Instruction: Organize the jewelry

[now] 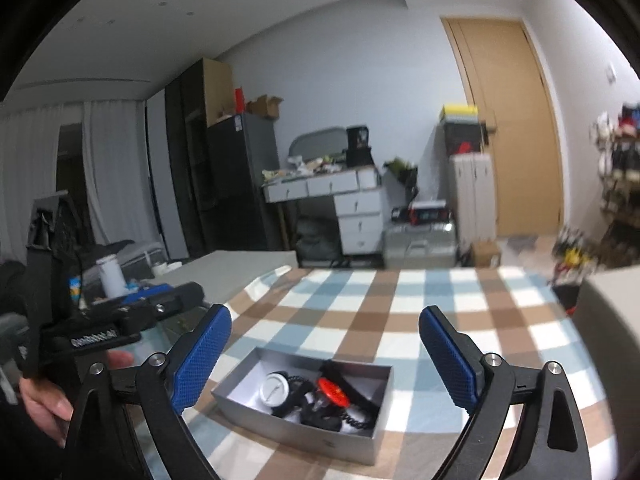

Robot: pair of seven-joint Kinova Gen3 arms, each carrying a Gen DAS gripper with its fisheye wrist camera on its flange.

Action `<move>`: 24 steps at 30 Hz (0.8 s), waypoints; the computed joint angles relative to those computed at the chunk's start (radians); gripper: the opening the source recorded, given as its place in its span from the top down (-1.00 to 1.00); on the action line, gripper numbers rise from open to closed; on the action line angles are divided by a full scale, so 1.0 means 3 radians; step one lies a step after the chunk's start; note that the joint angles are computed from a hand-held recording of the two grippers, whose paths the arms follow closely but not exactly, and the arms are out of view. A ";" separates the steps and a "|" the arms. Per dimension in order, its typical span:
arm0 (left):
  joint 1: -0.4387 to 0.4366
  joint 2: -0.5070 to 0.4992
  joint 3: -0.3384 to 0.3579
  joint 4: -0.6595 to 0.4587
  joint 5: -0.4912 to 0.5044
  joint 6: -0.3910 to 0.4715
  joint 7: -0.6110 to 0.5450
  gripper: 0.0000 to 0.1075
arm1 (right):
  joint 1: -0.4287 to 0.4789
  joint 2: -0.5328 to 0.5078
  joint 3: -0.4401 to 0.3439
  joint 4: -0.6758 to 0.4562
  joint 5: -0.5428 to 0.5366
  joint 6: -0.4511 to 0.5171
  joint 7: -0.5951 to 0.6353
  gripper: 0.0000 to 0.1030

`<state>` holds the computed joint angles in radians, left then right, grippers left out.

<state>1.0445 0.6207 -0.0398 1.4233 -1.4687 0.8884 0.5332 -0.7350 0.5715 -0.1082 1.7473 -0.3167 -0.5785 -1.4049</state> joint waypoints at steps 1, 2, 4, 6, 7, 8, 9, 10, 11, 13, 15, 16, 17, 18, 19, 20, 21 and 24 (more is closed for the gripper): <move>0.0061 0.0030 -0.0035 0.0004 -0.0031 0.0115 0.0052 -0.84 | -0.0053 -0.0006 0.0032 0.0045 -0.0050 -0.0084 0.0045 -0.92; 0.0109 0.0052 -0.0061 0.0022 -0.0087 0.0202 0.0106 -0.85 | -0.0117 -0.0002 0.0072 0.0089 -0.0123 -0.0188 0.0116 -1.00; 0.0167 0.0110 -0.0069 0.0003 -0.0125 0.0406 0.0099 -0.86 | -0.0162 0.0027 0.0073 0.0166 -0.0199 -0.0411 0.0190 -1.00; 0.0202 0.0165 -0.0080 -0.0011 -0.0139 0.0581 0.0110 -0.89 | -0.0167 0.0077 0.0048 0.0208 -0.0272 -0.0584 0.0227 -1.00; 0.0208 0.0176 -0.0080 0.0001 -0.0161 0.0623 0.0151 -0.89 | -0.0150 0.0084 0.0026 0.0220 -0.0286 -0.0602 0.0229 -1.00; 0.0217 0.0193 -0.0090 0.0025 -0.0200 0.0669 0.0225 -0.89 | -0.0133 0.0110 0.0005 0.0227 -0.0301 -0.0642 0.0216 -1.00; 0.0234 0.0218 -0.0101 0.0050 -0.0251 0.0730 0.0306 -0.89 | -0.0150 0.0127 0.0003 0.0245 -0.0352 -0.0699 0.0235 -1.00; 0.0256 0.0252 -0.0112 0.0064 -0.0294 0.0815 0.0377 -0.89 | -0.0166 0.0143 0.0007 0.0258 -0.0404 -0.0759 0.0261 -1.00; 0.0277 0.0283 -0.0117 0.0082 -0.0347 0.0887 0.0446 -0.89 | -0.0174 0.0155 0.0003 0.0282 -0.0424 -0.0819 0.0282 -1.00; 0.0288 0.0362 -0.0104 0.0051 -0.0382 0.1031 0.0454 -0.89 | -0.0191 0.0202 -0.0010 0.0332 -0.0416 -0.1014 0.0317 -1.00; 0.0267 0.0436 -0.0088 -0.0025 -0.0344 0.1112 0.0414 -0.89 | -0.0202 0.0242 -0.0019 0.0360 -0.0425 -0.1129 0.0384 -1.00; 0.0254 0.0456 -0.0080 -0.0045 -0.0314 0.1119 0.0406 -0.89 | -0.0205 0.0259 -0.0019 0.0338 -0.0454 -0.1106 0.0440 -1.00; 0.0225 0.0476 -0.0072 -0.0064 -0.0282 0.1093 0.0404 -0.89 | -0.0213 0.0283 -0.0009 0.0303 -0.0505 -0.1060 0.0511 -1.00; 0.0206 0.0497 -0.0072 -0.0079 -0.0258 0.1067 0.0400 -0.89 | -0.0211 0.0300 -0.0006 0.0279 -0.0536 -0.1024 0.0557 -1.00; 0.0205 0.0525 -0.0077 -0.0096 -0.0227 0.1067 0.0385 -0.89 | -0.0209 0.0312 -0.0005 0.0272 -0.0565 -0.1008 0.0590 -1.00; 0.0200 0.0555 -0.0084 -0.0123 -0.0190 0.1066 0.0353 -0.89 | -0.0208 0.0325 0.0002 0.0252 -0.0605 -0.0982 0.0627 -1.00; 0.0202 0.0574 -0.0091 -0.0141 -0.0155 0.1059 0.0323 -0.89 | -0.0202 0.0338 0.0000 0.0232 -0.0621 -0.0955 0.0647 -1.00; 0.0192 0.0603 -0.0117 -0.0167 -0.0066 0.0972 0.0272 -0.89 | -0.0158 0.0375 -0.0012 0.0181 -0.0604 -0.0850 0.0640 -1.00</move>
